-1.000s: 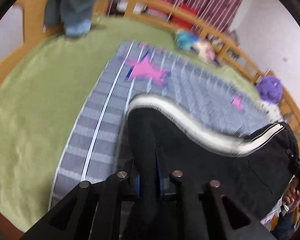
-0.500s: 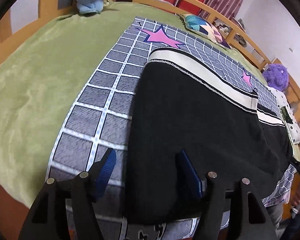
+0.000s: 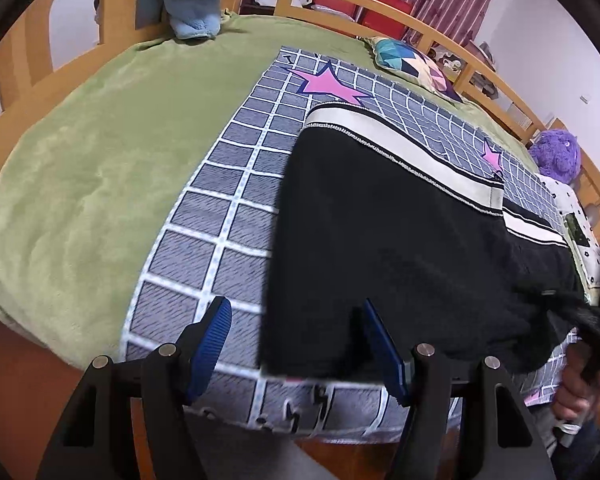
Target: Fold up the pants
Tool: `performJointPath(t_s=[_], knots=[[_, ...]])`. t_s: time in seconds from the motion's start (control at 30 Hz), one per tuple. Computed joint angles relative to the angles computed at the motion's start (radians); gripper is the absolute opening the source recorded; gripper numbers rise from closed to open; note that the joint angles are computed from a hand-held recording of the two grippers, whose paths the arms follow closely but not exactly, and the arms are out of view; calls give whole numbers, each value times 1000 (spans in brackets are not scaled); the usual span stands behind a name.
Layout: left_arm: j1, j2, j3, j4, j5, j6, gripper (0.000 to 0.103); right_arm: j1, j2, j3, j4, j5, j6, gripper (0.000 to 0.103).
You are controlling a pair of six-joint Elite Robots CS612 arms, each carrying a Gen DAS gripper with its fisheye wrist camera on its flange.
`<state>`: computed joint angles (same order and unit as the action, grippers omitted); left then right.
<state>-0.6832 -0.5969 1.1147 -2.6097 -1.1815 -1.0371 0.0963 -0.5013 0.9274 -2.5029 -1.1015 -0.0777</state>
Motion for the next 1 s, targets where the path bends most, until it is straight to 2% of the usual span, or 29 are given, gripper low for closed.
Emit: performJointPath(t_s=[0.03,0.07,0.1,0.17,0.2,0.27,0.3,0.37,0.43,0.5,0.57,0.63,0.67,0.7,0.77,0.9,1.0], knots=[[-1,-6,15,-14,-1,0,65,9,21,-35,62,-21,10,52],[-1,-11,28,-32,0,-2,65,14,29,-48,82,-44,13,42],[-1,-12,35,-48,0,-4,65,17,22,-32,60,-62,-11,20],[3,-12,55,-103,-10,-8,65,16,-4,19,9,-29,-61,18],[5,-11,61,-127,-17,-10,65,11,-25,53,-27,-6,-56,17],[11,-3,77,-214,-54,-18,65,-10,-53,103,-77,93,-17,17],[16,5,81,-261,-83,-24,65,-18,-59,117,-91,115,4,17],[24,23,76,-311,-127,-42,65,-16,-59,122,-74,96,10,18],[25,37,65,-320,-129,-61,65,2,-42,109,-36,-1,-34,23],[22,46,51,-323,-114,-58,66,1,-39,122,-86,4,-35,26],[22,53,29,-295,-112,-62,64,-4,-53,139,-91,3,-40,34],[20,60,-3,-242,-101,-69,62,-6,-63,145,-97,-8,-38,36],[17,59,-16,-204,-82,-71,50,-7,-72,157,-106,-18,-47,37],[7,56,-33,-148,-25,-67,43,-8,-83,170,-118,-36,-68,39],[-6,48,-48,-110,49,-29,24,-10,-96,188,-146,-60,-92,44],[-34,49,-130,-52,154,97,19,-23,-122,234,-252,-127,-100,45],[-47,82,-236,-32,151,212,17,-47,-132,246,-275,-115,-75,45]])
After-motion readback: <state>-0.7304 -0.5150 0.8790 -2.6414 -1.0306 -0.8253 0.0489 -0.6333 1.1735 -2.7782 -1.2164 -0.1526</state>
